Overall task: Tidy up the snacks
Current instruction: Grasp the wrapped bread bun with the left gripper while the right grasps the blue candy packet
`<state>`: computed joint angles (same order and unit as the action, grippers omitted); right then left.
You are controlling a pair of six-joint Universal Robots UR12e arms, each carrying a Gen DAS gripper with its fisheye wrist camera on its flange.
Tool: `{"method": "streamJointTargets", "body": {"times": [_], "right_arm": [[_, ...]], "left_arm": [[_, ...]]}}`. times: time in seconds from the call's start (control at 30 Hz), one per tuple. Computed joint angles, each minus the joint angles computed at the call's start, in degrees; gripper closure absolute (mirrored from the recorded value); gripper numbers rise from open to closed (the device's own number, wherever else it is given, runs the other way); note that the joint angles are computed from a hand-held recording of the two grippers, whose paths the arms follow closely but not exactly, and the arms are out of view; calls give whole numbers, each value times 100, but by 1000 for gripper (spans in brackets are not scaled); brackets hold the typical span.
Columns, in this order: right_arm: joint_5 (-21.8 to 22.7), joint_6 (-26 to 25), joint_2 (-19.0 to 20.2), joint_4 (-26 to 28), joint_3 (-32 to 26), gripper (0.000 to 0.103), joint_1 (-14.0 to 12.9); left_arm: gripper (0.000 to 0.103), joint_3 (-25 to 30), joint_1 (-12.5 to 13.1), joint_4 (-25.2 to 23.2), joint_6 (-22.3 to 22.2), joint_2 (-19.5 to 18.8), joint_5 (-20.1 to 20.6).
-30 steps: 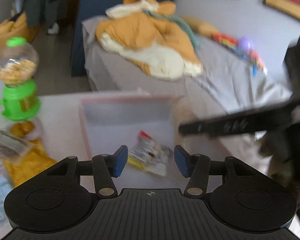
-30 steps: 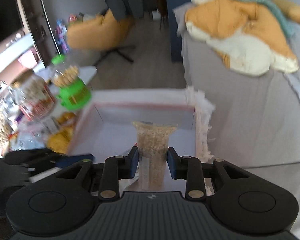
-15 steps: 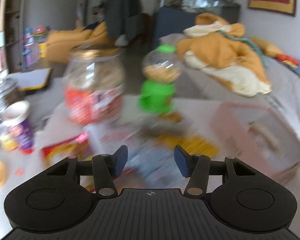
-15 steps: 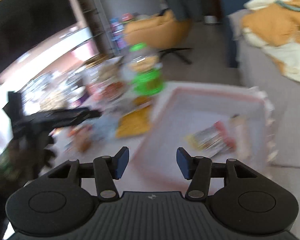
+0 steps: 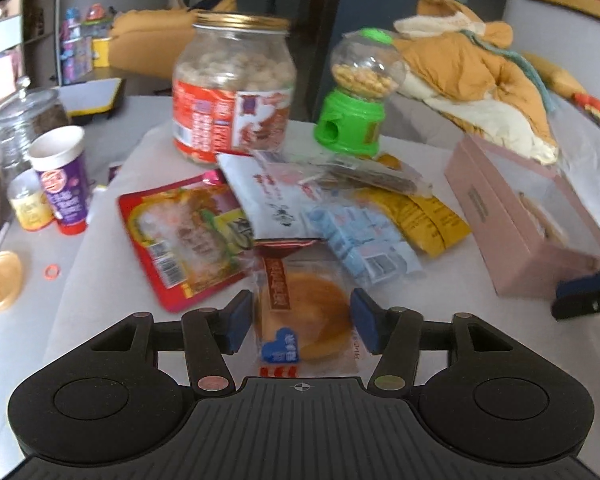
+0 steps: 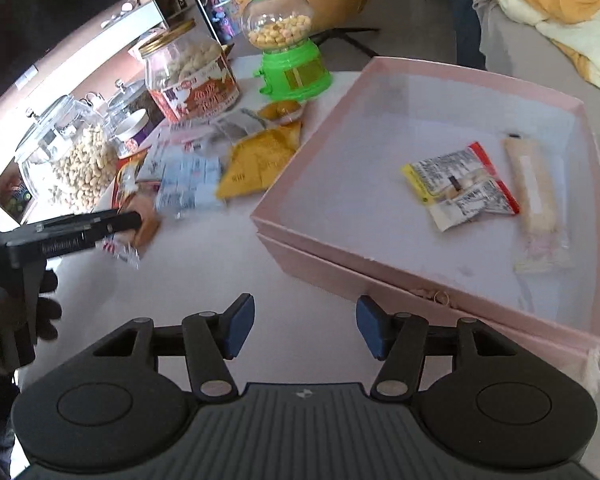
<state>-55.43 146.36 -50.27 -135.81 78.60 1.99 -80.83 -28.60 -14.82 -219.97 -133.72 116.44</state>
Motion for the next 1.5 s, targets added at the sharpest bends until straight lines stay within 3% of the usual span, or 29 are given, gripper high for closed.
{"method": "streamJointTargets", "body": {"times": [0.1, 0.17, 0.27, 0.37, 0.47, 0.57, 0.67, 0.73, 0.83, 0.9, 1.03, 1.13, 1.17, 1.27, 1.4, 1.5], "right_arm": [[-118, 99, 58, -357, -1, 46, 105], [-295, 148, 89, -646, 8, 46, 184], [-533, 72, 34, -1111, 173, 38, 292], [-406, -266, -74, -1445, 351, 29, 393], [-271, -307, -88, -1775, 385, 20, 548], [-191, -196, 68, -2102, 238, 19, 754], [-420, -241, 316, -2372, -11, 19, 1020], [-856, -337, 512, -2601, -192, 19, 1224], [-1227, -414, 679, -2333, -415, 22, 1366], [-1256, -324, 655, -2104, -400, 25, 1350], [-1216, -678, 341, -1571, -73, 31, 1194], [-1140, -642, 67, -1369, 309, 23, 968], [-1141, -641, 4, -1378, 419, 16, 907], [-1166, -472, -100, -1722, 720, 9, 772], [-925, 58, -2, -1965, 650, 9, 739], [-702, 27, 225, -2083, 383, 9, 831]], "left_arm": [[39, 286, -37, -420, 331, -151, 233], [40, 318, -59, -392, 555, -199, 375], [40, 16, -26, 139, 545, -102, 190], [40, -411, -4, 738, 210, 64, 45], [40, -655, -54, 905, -20, 161, 232], [40, -785, -113, 1230, 132, 151, 320], [40, -801, -144, 1377, 199, 122, 375], [40, -817, -133, 1437, 179, 124, 346], [40, -809, -139, 1453, 196, 111, 374], [40, -793, -146, 1422, 229, 104, 403], [40, -764, -162, 1328, 327, 102, 427], [40, -736, -163, 1230, 426, 102, 436], [40, -725, -164, 1198, 467, 102, 440], [39, -681, -166, 1074, 600, 98, 449], [40, -657, -190, 855, 511, 126, 500], [39, -586, -267, 535, 386, 135, 668]]}}
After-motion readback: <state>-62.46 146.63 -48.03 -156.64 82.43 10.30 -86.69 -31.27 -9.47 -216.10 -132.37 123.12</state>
